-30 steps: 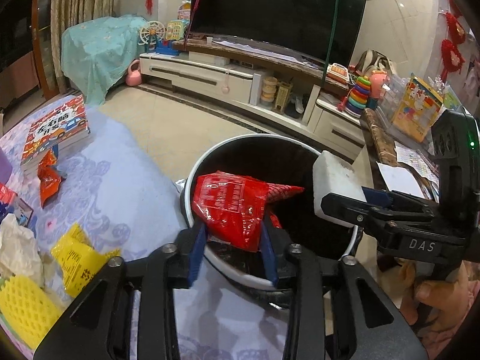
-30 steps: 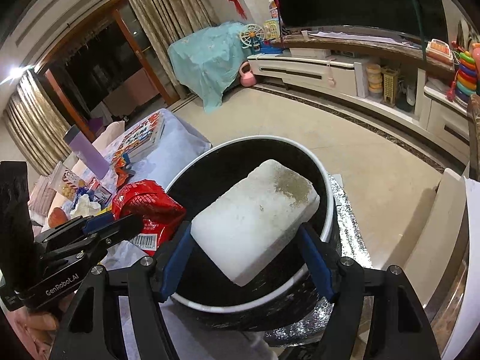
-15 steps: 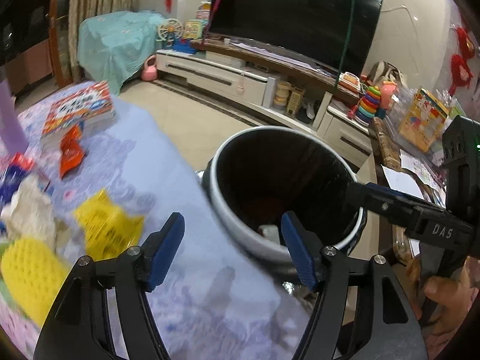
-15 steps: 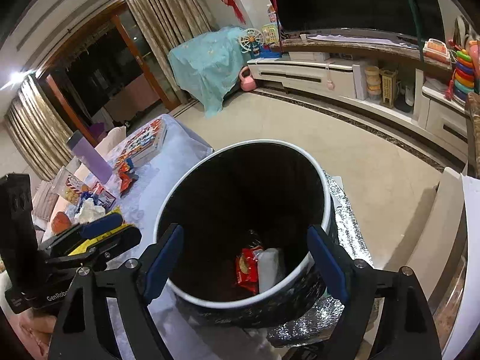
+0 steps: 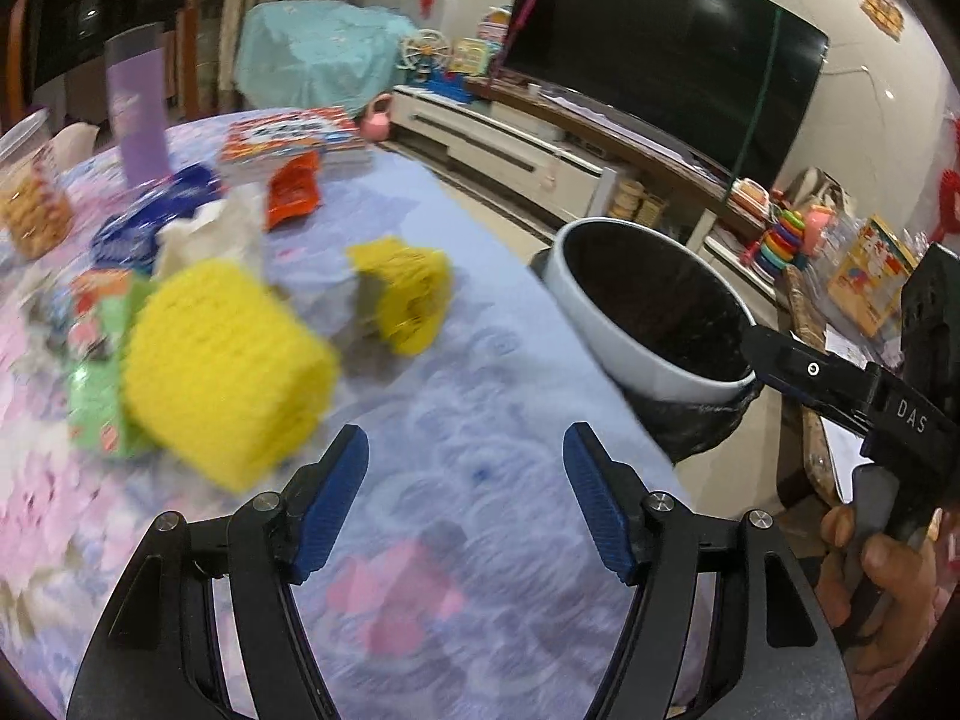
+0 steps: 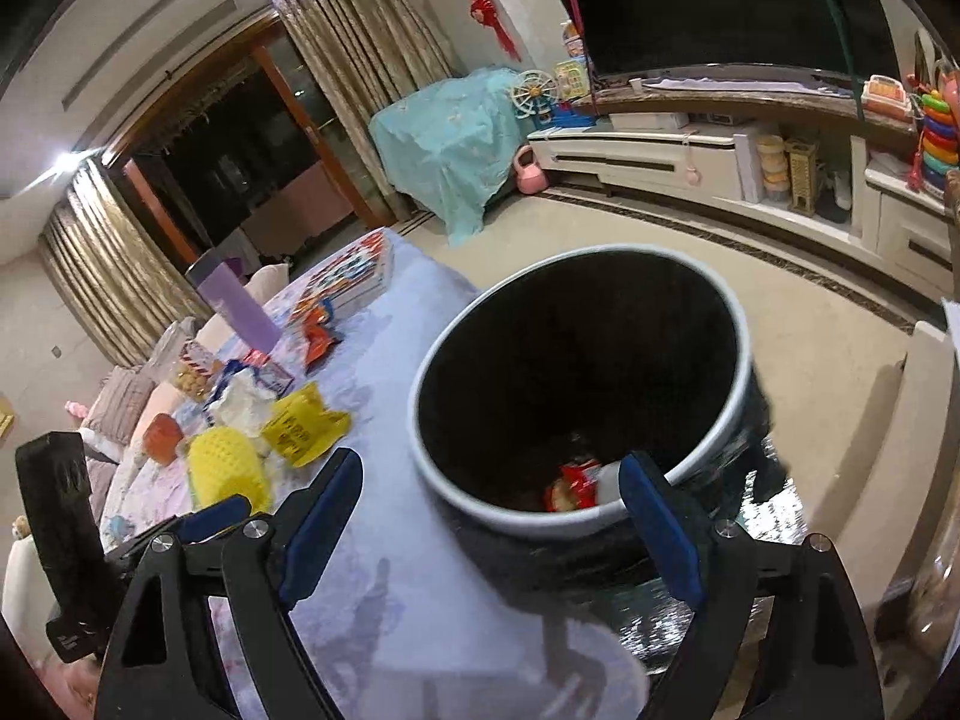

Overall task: Collect trash
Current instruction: 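Grasp the yellow mesh net with the left tool while the right tool grasps the yellow packet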

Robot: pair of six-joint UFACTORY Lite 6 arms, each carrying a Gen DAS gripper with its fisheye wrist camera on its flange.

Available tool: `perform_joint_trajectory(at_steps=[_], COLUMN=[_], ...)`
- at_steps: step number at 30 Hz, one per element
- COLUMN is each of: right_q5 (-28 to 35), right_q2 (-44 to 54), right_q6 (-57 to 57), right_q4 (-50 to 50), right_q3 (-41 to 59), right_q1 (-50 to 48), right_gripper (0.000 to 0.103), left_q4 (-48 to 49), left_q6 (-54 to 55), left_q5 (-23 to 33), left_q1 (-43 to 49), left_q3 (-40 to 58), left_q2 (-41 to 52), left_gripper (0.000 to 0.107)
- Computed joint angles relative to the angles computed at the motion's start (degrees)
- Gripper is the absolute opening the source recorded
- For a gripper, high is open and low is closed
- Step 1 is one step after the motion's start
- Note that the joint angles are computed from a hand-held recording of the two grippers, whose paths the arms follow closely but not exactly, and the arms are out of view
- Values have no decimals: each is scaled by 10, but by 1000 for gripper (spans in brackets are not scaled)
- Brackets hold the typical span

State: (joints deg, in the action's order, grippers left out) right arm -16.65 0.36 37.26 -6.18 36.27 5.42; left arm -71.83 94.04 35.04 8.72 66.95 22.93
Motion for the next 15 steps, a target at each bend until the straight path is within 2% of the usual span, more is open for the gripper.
perform_joint_trajectory(at_steps=[8,15], right_q5=[-10,0], right_q2=[50,97], right_q6=[-40,-82], right_q4=[72,122], right_q3=[37,97], right_q1=[76,128], right_gripper=[89,89], left_q4=[9,16], left_q6=[9,6], left_q5=[28,31], left_q1=[76,120], left_q3=[-4,25], left_q2=[4,30], left_gripper=[69,69])
